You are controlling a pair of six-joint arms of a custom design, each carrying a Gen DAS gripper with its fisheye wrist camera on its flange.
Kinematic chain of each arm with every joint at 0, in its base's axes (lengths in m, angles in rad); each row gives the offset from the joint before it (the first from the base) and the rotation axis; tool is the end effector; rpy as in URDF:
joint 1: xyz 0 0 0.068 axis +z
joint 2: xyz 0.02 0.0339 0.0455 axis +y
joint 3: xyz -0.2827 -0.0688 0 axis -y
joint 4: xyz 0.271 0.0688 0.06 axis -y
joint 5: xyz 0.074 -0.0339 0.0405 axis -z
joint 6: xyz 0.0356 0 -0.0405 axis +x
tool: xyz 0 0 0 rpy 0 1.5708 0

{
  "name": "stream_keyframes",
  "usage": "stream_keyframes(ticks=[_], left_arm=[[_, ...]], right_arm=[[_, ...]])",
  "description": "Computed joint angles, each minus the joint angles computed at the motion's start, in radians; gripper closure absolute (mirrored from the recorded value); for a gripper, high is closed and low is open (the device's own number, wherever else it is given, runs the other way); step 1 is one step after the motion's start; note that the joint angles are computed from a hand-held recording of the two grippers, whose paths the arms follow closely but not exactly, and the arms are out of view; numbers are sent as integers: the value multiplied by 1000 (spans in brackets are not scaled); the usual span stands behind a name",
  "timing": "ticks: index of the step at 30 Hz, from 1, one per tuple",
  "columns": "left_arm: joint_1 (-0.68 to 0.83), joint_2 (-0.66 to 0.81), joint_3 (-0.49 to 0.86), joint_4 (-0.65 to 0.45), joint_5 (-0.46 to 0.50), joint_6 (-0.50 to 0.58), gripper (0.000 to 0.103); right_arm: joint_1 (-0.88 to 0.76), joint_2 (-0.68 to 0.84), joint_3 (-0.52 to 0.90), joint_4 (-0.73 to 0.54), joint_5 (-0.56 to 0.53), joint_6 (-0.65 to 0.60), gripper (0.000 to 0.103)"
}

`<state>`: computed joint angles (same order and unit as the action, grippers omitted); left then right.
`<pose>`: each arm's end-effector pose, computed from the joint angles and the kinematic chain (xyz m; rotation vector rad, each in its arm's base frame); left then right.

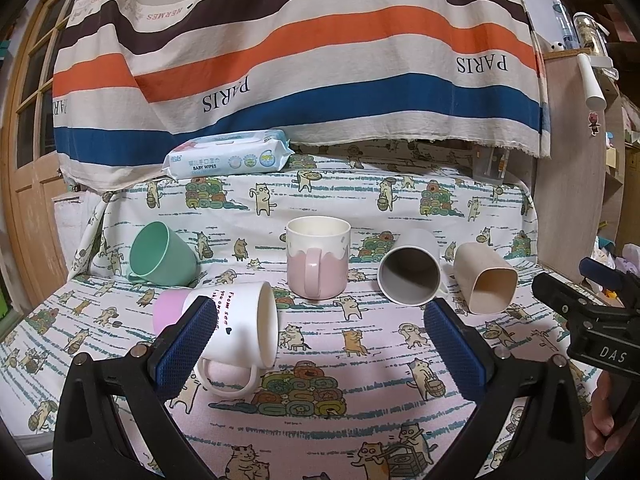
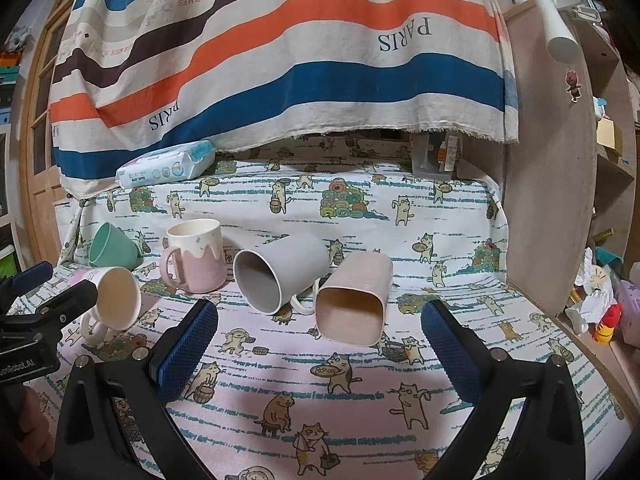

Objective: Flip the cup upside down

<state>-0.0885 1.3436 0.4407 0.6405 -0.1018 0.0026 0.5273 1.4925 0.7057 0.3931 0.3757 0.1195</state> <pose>0.2762 -0.0209 0.1849 0.0119 1.8319 0.0329 0.2923 0.1551 0.2047 -0.1503 1.9303 0.0612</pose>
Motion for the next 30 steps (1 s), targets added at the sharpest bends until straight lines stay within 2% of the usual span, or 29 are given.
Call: stream_keyframes(ticks=[24, 30], left_arm=[[-1, 9, -7, 35, 2, -18, 0], [-5, 7, -5, 10, -3, -29, 0]], right_arm=[[3, -5, -10, 20, 5, -14, 0], [11, -4, -9, 22, 13, -14, 0]])
